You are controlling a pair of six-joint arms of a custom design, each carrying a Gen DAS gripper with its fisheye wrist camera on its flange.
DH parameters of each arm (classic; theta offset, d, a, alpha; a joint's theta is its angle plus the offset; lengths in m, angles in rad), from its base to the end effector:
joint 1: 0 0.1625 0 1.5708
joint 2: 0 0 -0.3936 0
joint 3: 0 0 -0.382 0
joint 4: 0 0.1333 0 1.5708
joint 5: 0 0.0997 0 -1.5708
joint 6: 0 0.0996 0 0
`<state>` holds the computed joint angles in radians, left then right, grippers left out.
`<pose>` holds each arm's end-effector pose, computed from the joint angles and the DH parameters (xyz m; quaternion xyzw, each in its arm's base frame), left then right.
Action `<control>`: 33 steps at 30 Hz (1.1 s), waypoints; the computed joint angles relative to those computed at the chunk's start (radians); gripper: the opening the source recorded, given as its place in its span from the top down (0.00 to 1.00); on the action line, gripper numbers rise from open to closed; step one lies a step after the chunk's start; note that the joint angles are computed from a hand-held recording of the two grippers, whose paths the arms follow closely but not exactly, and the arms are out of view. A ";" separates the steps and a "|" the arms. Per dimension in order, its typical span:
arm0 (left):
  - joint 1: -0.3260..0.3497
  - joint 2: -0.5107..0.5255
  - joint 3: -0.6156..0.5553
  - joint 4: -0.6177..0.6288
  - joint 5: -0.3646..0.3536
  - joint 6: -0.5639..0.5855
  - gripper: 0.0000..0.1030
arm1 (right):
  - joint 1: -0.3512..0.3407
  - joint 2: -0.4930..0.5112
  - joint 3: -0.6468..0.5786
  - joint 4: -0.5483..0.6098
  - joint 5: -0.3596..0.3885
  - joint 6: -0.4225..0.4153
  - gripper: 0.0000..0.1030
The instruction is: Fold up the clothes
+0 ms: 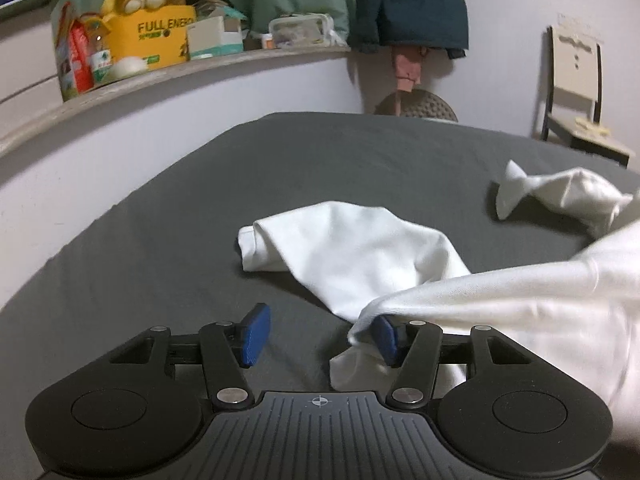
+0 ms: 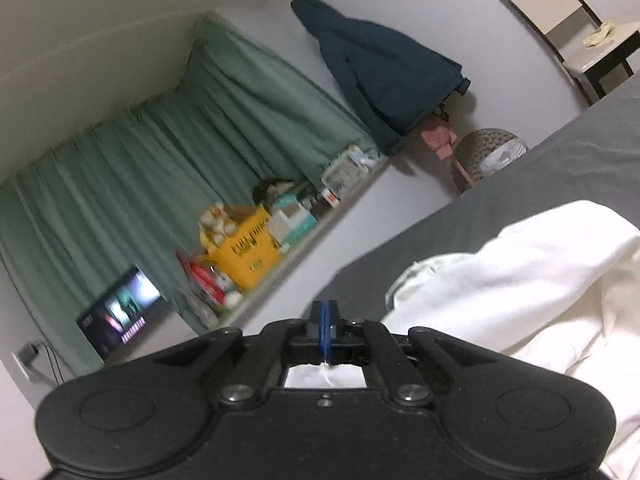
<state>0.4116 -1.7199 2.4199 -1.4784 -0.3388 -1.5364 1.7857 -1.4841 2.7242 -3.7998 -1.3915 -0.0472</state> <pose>-0.1658 -0.3203 0.2114 0.0778 0.7814 -0.4502 0.4251 0.2105 -0.2558 0.2227 -0.1567 0.8636 -0.4644 0.1181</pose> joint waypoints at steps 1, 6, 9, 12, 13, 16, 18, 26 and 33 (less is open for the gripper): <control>-0.006 -0.004 0.001 0.012 0.006 -0.005 0.45 | 0.007 -0.011 -0.005 0.041 -0.011 -0.007 0.99; -0.044 -0.015 -0.014 0.114 0.045 -0.051 0.45 | 0.106 -0.019 -0.056 0.251 -0.161 -0.043 0.93; -0.067 -0.024 -0.034 0.238 0.065 -0.155 0.26 | 0.170 -0.033 -0.092 0.431 -0.250 -0.062 0.77; -0.079 -0.029 -0.054 0.338 0.079 -0.249 0.20 | 0.245 -0.027 -0.131 0.594 -0.339 -0.095 0.73; -0.081 -0.034 -0.056 0.348 0.081 -0.257 0.20 | 0.276 -0.017 -0.148 0.650 -0.382 -0.108 0.73; -0.072 -0.023 -0.068 0.368 0.071 -0.270 0.20 | 0.367 0.033 -0.195 0.784 -0.516 -0.128 0.73; -0.061 -0.004 -0.081 0.389 0.058 -0.283 0.20 | 0.388 0.043 -0.207 0.871 -0.551 -0.147 0.72; -0.023 0.033 -0.105 0.385 -0.003 -0.216 0.20 | 0.372 0.045 -0.208 0.918 -0.542 -0.148 0.63; -0.031 0.010 -0.114 0.369 -0.077 -0.078 0.18 | 0.342 0.052 -0.225 0.911 -0.521 -0.142 0.63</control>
<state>0.3805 -1.7102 2.3055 -1.1099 -0.4155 -1.6146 2.1276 -1.4322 2.4988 -2.8887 -1.9121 -0.1895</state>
